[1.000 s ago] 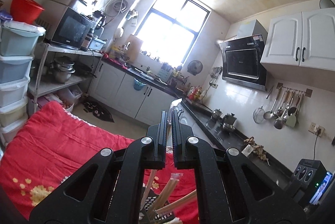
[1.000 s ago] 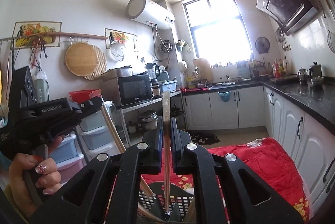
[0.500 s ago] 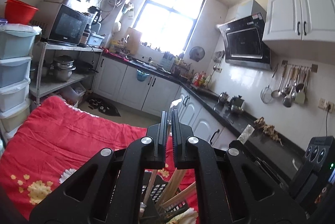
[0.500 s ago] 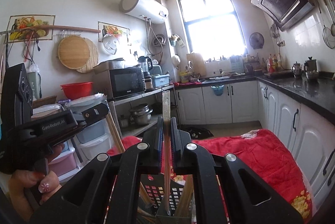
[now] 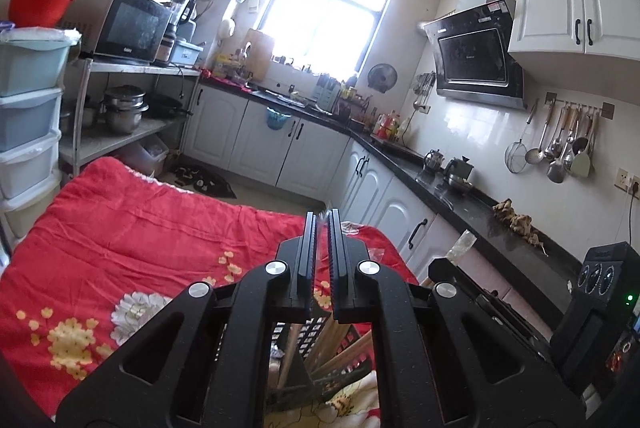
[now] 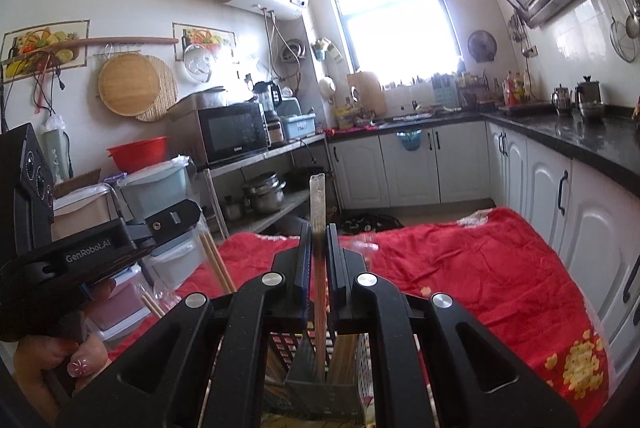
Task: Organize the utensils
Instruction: 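Lower the chopsticks into the caddy slots and open both tools, then withdraw both open tools from the caddy toward the loose chopsticks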
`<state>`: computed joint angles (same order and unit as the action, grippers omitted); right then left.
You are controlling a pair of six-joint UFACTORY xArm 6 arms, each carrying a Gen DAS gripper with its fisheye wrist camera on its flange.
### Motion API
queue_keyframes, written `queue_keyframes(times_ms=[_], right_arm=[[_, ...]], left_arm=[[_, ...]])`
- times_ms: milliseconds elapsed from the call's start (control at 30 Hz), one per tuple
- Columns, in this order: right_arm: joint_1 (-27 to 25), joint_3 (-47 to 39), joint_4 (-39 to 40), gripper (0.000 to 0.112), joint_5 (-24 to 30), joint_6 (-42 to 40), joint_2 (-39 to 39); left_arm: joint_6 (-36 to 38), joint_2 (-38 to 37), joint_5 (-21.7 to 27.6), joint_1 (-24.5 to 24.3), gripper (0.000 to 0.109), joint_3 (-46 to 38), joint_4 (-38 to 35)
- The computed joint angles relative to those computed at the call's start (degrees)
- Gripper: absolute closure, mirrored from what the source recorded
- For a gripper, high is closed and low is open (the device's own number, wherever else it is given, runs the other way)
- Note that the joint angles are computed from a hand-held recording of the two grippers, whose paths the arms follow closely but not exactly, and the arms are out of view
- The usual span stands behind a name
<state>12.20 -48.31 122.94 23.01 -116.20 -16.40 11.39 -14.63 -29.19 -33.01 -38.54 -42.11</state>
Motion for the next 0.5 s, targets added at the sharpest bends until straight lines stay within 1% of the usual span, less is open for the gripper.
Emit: queue_keyframes(times_ms=[33,67,100,133,233,300,367,433,500], right_arm=[[0.06,-0.01,-0.59,0.104,-0.18,0.53,0.22],[0.17,0.04,-1.06,0.100,-0.55,1.12,0.37],[0.14,0.22,-1.62,0.098,-0.56,1.90,0.38],[0.10,0.44,-2.07,0.092,-0.46,2.55,0.27],[-0.01,1.28,-3.36,0.091,-0.11,3.98,-0.30],[-0.11,1.71,-4.27,0.089,-0.29,4.85,-0.66],[-0.28,2.24,-5.54,0.081,-0.34,6.36,-1.11],[-0.56,2.80,-6.24,0.078,-0.44,7.57,-1.65],[-0.93,3.49,-7.97,0.075,-0.26,9.63,-2.29]], left_arm=[[-0.67,-0.18,0.07,0.13,0.104,0.42,0.57],[-0.81,-0.27,-0.05,0.18,0.098,0.69,0.72],[-0.60,-0.42,-0.26,0.05,0.095,1.02,0.56],[-0.39,-0.50,-0.41,-0.04,0.091,1.25,0.31],[0.49,-1.01,-0.40,-0.54,0.089,1.84,-1.17],[1.96,-1.41,-0.20,-1.04,0.083,2.01,-3.28],[0.88,-2.11,-0.13,-0.87,0.074,2.83,-2.61],[0.53,-2.79,-0.62,-0.98,0.072,3.74,-2.58],[0.67,-3.66,-0.98,-1.13,0.066,4.71,-2.91]])
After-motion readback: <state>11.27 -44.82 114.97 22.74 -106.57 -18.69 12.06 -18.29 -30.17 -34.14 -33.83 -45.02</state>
